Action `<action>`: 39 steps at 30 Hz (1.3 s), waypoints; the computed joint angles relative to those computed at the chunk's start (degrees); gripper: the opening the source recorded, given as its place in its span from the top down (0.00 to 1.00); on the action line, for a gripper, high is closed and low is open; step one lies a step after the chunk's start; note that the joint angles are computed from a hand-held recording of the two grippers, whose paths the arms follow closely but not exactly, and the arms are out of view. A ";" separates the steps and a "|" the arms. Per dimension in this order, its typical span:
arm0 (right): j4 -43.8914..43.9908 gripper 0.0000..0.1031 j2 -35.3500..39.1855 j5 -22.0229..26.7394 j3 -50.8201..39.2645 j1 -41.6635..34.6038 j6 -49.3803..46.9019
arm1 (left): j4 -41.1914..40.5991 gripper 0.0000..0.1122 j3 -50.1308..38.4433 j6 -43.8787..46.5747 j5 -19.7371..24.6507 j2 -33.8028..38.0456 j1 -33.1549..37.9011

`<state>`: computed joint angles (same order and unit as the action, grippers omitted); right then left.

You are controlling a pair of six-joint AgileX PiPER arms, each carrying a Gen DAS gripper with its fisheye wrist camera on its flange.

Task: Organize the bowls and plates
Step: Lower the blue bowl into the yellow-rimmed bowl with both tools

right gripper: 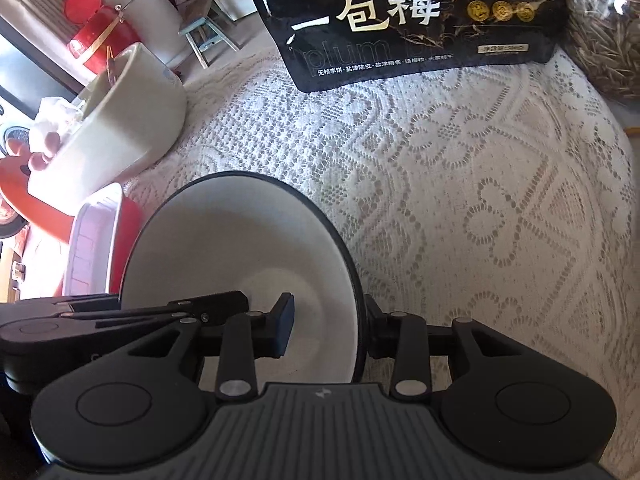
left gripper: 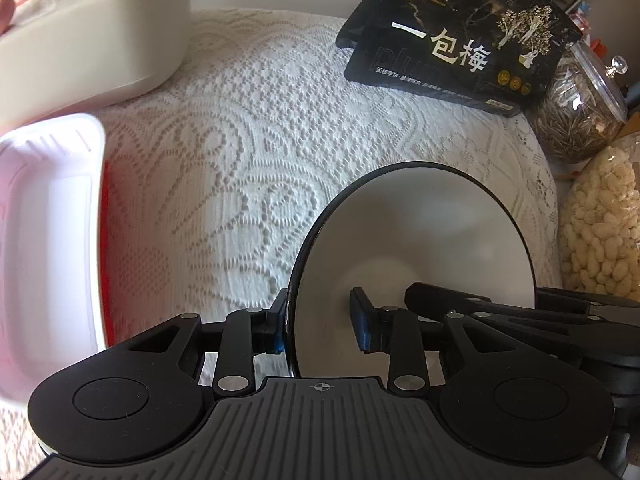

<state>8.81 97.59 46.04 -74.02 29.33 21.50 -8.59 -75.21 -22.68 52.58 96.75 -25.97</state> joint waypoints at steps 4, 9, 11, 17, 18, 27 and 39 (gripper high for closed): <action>0.71 0.65 -3.89 2.05 0.36 -0.38 0.29 | 1.82 0.67 -3.37 -3.34 4.62 -1.29 -1.55; -0.77 0.65 -10.55 5.72 -0.35 -0.29 0.51 | 4.10 0.69 -6.99 -7.21 9.37 -5.29 -5.05; -1.46 0.65 -13.55 7.36 0.06 -0.09 0.02 | 4.66 0.68 -8.52 -8.82 11.94 -6.45 -7.11; -4.26 0.64 -22.80 12.82 5.59 1.11 0.01 | 2.90 0.68 -7.84 -11.38 15.86 -7.97 -13.75; -4.40 0.64 -24.33 13.32 7.05 1.24 0.19 | 2.83 0.68 -7.08 -11.71 15.73 -8.36 -15.01; -3.47 0.64 -33.19 13.90 18.99 2.16 0.85 | 4.88 0.68 2.66 -17.53 9.49 -12.98 -24.14; -7.10 0.63 -40.43 2.15 31.09 3.57 3.88 | 19.72 0.73 17.42 -39.47 -7.08 -21.34 -31.86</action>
